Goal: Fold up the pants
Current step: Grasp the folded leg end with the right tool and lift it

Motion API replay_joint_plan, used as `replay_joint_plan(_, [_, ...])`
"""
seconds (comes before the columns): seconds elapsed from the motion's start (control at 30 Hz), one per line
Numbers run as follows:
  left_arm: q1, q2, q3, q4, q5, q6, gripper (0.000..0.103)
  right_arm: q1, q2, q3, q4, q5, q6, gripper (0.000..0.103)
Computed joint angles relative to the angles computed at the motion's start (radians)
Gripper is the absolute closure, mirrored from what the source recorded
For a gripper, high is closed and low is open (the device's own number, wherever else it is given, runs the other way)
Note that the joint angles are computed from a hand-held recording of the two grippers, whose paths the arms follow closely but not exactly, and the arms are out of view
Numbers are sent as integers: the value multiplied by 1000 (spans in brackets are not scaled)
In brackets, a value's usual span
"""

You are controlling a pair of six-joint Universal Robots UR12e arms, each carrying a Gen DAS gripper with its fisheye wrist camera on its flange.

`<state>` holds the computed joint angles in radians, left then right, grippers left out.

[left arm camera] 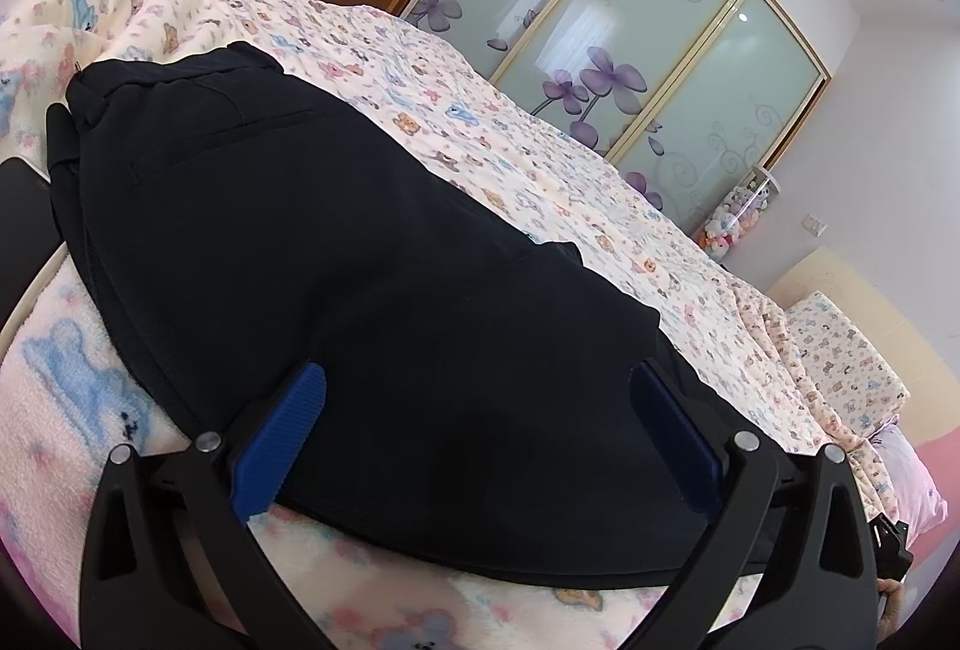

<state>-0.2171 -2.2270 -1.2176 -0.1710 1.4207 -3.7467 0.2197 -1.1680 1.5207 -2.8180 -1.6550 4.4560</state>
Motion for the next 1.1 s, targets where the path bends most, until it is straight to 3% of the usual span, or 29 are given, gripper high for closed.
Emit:
replay_joint_plan(0.1, [0,0,0,-2,2,1,2,4,-4,-6,27,6,-13,23])
replay_joint_plan(0.17, [-1,0,0,-2,6,1,2,-1,4,-2,-16,2,-16,18])
replay_joint_plan(0.3, [-1,0,0,-1,6,1,2,-12,24,4,-100,-24,-2,18])
replay_joint_plan(0.5, [0,-1,-1,4,2,-2,2,-16,46,38,-311,-50,11,16])
replay_joint_plan(0.57, [-1,-1,-1,4,2,-3,2,-15,63,50,-475,-42,-37,16])
replay_joint_plan(0.63, [-1,0,0,3,3,-3,2,-15,67,49,-541,-32,-73,16])
replay_joint_plan(0.7, [-1,-1,0,1,5,-1,2,-12,52,59,-454,-58,-32,16])
replay_joint_plan(0.8, [0,-1,-1,6,0,-4,2,-13,41,68,-369,-67,37,31])
replay_joint_plan(1.0, [1,-1,-1,8,-2,-6,2,-6,41,67,-341,-100,36,39])
replay_joint_plan(1.1, [0,-1,0,8,-2,-7,2,-5,40,85,-376,-111,51,51])
